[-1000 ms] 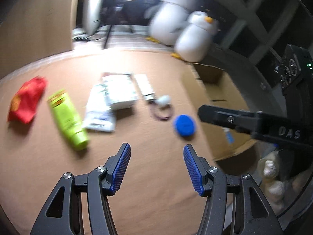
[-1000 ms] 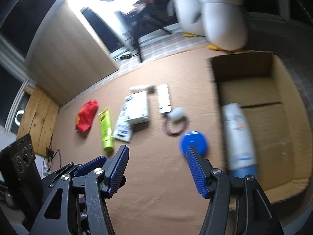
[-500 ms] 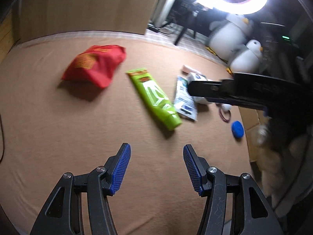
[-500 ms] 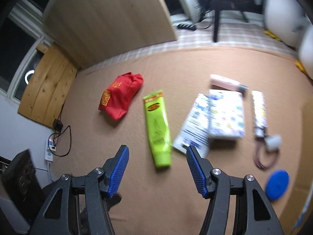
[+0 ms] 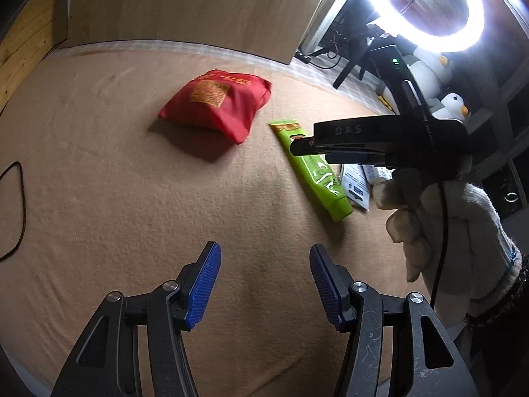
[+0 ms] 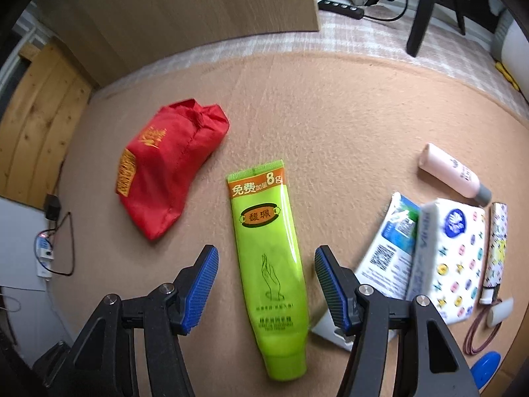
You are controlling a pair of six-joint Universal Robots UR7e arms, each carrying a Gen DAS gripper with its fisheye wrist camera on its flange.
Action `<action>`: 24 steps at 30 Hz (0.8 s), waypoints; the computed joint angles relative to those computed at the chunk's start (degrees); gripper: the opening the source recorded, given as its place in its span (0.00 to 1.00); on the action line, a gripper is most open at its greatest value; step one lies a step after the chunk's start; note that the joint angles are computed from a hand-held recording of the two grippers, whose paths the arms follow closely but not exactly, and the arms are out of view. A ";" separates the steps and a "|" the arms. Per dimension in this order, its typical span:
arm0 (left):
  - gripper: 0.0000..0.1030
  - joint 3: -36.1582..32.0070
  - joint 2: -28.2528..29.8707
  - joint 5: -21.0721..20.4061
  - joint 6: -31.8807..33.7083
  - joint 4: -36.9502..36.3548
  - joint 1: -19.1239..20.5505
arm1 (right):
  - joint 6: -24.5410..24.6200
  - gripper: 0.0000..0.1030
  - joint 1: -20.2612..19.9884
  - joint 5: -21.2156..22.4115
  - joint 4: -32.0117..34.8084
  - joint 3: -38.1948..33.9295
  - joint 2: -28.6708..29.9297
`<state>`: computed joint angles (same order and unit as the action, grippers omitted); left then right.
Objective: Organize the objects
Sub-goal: 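Move the left tool back to the lime-green hand cream tube, then close the left tool on the green tube and lift it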
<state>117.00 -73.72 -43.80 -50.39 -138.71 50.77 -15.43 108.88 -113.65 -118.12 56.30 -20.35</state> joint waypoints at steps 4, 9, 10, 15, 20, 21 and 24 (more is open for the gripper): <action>0.58 0.34 -0.41 0.04 -0.29 -0.05 0.13 | -0.23 0.55 0.46 -1.46 -0.34 0.09 0.47; 0.58 0.70 -0.50 -0.08 -0.45 -0.27 0.20 | 1.40 0.30 0.21 0.78 1.40 1.57 -0.71; 0.58 0.79 -0.50 -0.20 -0.38 -0.44 0.23 | 1.64 0.28 0.12 1.31 1.63 1.83 -0.98; 0.58 1.05 -0.19 -0.84 -0.09 -0.89 0.28 | 2.78 0.17 -0.70 4.96 1.20 6.53 -4.02; 0.58 0.80 1.14 -2.63 1.01 -1.66 0.95 | 4.59 0.15 -2.04 9.00 1.23 10.41 -6.81; 0.58 0.76 1.50 -3.11 1.48 -2.03 1.03 | 5.15 0.15 -2.40 9.94 1.38 11.47 -7.57; 0.58 0.45 2.77 -4.70 2.98 -2.83 1.36 | 4.35 0.15 -2.86 10.41 -0.24 15.34 -9.89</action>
<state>117.45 -70.95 -48.50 -47.41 -141.54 52.13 -11.08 106.02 -103.24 -118.37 71.64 -30.23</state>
